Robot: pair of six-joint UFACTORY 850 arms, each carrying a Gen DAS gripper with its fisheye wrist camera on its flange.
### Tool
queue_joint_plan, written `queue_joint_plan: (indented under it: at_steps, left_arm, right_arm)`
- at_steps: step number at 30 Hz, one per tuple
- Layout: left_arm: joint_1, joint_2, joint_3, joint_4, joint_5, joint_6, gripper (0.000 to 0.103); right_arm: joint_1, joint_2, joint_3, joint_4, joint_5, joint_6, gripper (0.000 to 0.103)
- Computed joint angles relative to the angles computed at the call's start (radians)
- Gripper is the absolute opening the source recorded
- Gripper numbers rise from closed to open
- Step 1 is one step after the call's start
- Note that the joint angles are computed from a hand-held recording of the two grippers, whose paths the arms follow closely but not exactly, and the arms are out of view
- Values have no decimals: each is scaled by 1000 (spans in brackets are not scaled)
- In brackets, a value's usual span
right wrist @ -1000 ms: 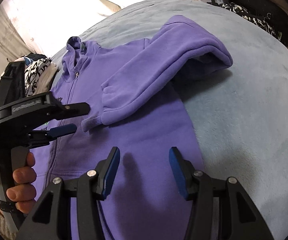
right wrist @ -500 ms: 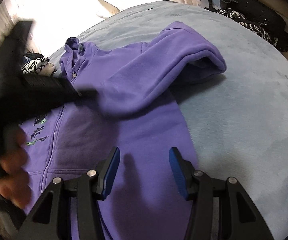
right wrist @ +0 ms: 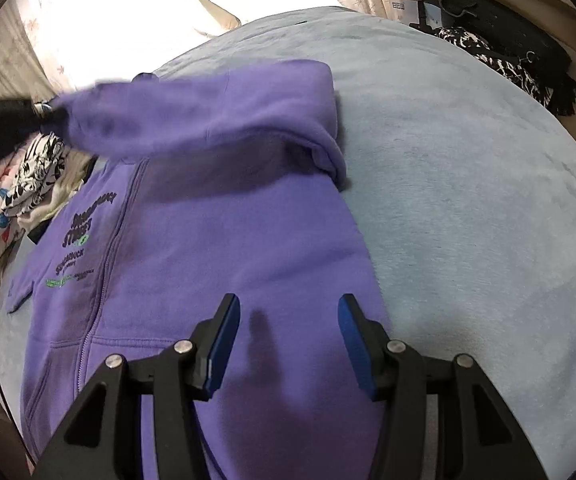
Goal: Fold large clothes
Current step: 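Grasp the other sleeve cuff with the left tool and lift it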
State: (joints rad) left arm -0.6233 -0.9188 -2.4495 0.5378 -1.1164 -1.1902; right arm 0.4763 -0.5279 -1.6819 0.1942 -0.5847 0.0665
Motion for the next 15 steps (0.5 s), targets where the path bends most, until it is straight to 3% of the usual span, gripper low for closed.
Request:
queue_joint_plan:
  at_steps: [3, 8, 12, 15]
  left_arm:
    - [10, 59, 152, -55, 72, -50, 6]
    - [7, 160, 331, 2, 187, -147, 6]
    - [12, 227, 444, 55, 200, -196, 7]
    - [45, 248, 519, -40, 251, -132, 7]
  right_arm:
    - [8, -1, -6, -36, 0, 22, 51]
    - [18, -13, -37, -92, -23, 48, 51]
    - [12, -42, -88, -107, -52, 49, 51]
    - [4, -82, -151, -105, -80, 43, 51]
